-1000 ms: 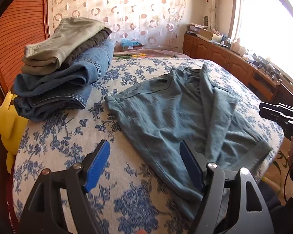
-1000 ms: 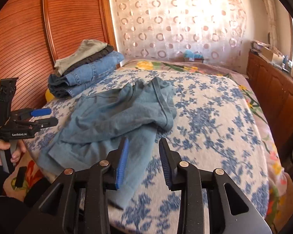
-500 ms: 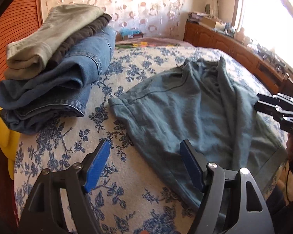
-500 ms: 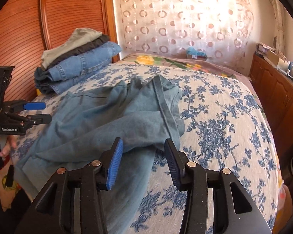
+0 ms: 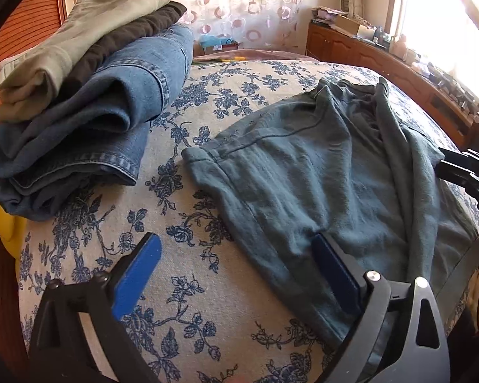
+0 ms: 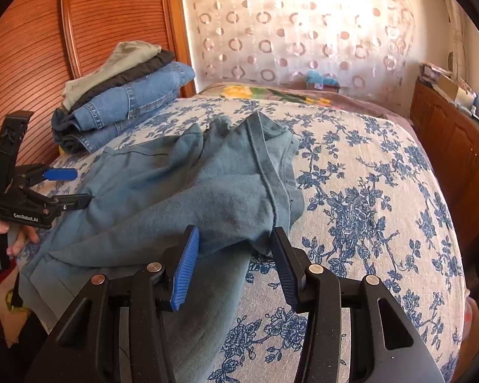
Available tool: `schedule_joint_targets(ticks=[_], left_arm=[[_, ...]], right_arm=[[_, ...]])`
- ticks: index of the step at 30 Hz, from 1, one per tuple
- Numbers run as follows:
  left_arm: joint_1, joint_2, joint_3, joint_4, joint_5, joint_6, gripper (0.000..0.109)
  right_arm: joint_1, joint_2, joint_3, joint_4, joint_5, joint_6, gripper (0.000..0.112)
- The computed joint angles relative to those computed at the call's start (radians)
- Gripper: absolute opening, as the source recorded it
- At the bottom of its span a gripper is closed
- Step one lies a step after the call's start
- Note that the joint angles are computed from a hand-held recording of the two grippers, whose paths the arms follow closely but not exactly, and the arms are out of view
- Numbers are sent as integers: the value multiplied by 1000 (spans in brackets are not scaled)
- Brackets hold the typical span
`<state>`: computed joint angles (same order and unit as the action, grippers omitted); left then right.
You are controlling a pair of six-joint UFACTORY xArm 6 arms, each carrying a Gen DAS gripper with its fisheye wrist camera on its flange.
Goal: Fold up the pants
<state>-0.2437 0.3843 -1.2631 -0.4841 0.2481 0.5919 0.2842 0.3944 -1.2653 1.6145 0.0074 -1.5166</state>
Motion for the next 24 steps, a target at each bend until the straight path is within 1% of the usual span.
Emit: schedule_joint_targets(ticks=[3,5,6,9,10,11,12,13,15,16,17,18,19,20,22,24], left_arm=[[0,-2,1,7,5,-5,96],[2,-5,-3,-23,20,21,94],[1,-3,-12,-57,32,49,90],[-7,-1,-35,-201,46,167,88],[-10,3,-43,-226,44,185,86],[-12,6,-51,-217,40,170,74],[-11,12,-64,-197,44,144,67],[-9,20,-77,-175,46,115,67],[-8,35,-103,-163,47,92,60],[-6,50,-125,-147,49,71,59],[-3,65,-142,-99,48,18,58],[1,73,-151,-70,48,-13,52],[4,90,-172,-42,55,-40,51],[7,102,-186,-12,60,-69,50],[13,126,-213,42,64,-123,46],[20,142,-232,70,74,-157,40]], right_arm=[[-4,0,-3,27,4,-21,47],[-7,-1,-2,32,8,-18,47],[-9,-3,0,34,9,-18,47],[-10,-4,-1,51,9,-31,47],[-10,-4,-2,58,8,-38,47],[-10,-3,-2,56,7,-37,47],[-10,-4,-1,55,8,-38,47],[-12,-5,-2,65,11,-52,47],[-13,-10,1,84,21,-83,47],[-12,-11,4,78,25,-84,47],[-9,-10,7,55,27,-67,47],[-8,-10,12,20,31,-37,47],[-6,-8,17,-32,35,6,47],[-4,-7,17,-47,34,19,47],[-3,-5,15,-40,32,14,47],[-3,-4,12,-20,33,-2,47]])
